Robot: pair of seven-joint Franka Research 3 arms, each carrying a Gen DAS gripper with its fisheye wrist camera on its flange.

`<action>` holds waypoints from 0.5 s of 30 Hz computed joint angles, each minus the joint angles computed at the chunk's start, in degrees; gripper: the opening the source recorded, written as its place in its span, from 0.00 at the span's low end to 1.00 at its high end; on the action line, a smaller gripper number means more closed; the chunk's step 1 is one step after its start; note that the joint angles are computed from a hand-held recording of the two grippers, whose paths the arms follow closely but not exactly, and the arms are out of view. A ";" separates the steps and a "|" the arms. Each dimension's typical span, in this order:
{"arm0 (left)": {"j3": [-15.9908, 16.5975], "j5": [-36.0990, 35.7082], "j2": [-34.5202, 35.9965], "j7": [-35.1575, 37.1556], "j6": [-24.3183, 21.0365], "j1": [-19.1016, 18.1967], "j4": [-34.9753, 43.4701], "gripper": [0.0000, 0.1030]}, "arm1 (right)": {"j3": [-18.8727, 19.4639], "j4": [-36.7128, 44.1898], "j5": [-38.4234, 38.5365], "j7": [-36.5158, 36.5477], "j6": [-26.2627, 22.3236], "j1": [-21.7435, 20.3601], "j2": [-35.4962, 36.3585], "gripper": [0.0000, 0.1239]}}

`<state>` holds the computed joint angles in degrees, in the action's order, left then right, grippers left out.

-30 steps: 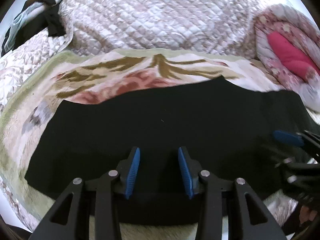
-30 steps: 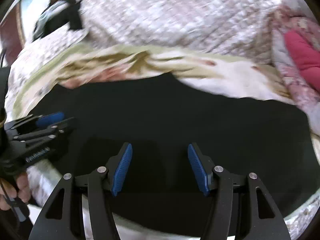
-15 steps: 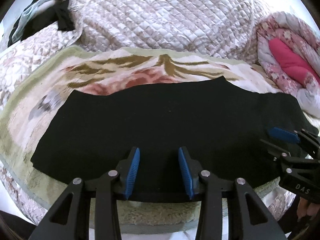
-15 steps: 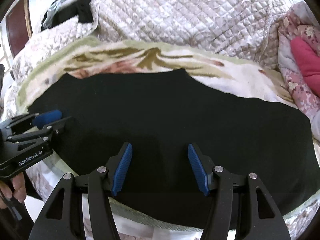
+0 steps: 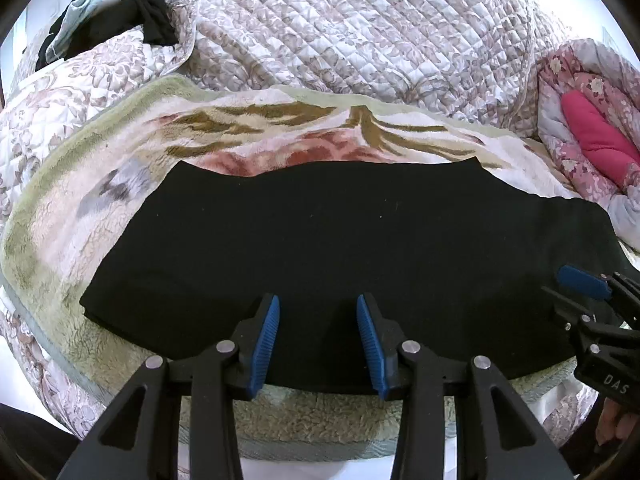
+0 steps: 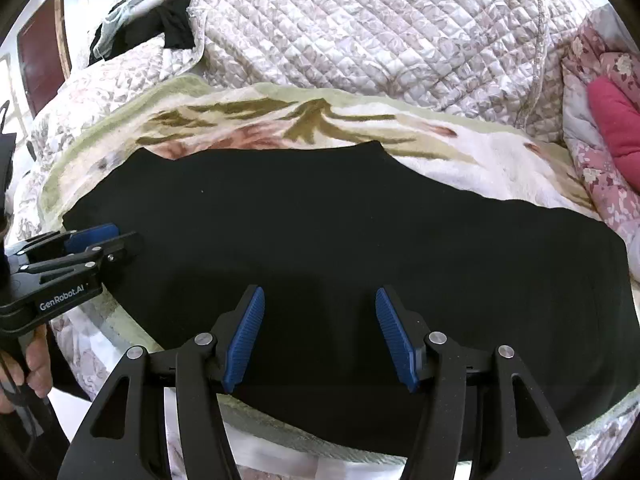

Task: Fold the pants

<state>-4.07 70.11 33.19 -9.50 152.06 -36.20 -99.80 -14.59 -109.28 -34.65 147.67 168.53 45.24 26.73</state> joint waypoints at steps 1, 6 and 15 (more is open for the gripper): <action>0.02 0.01 -0.03 -0.09 0.10 0.01 -0.04 0.42 | 0.59 -0.01 0.62 -0.54 -0.23 -0.46 -0.06 0.47; 0.12 0.36 -0.22 -0.61 0.25 -0.11 -0.31 0.42 | 1.66 -0.11 1.95 -2.20 -0.32 -1.09 -0.24 0.47; 0.63 6.69 -3.96 -10.41 0.10 -0.38 -5.83 0.42 | 0.70 -0.63 3.74 -4.45 1.47 -0.13 -0.14 0.47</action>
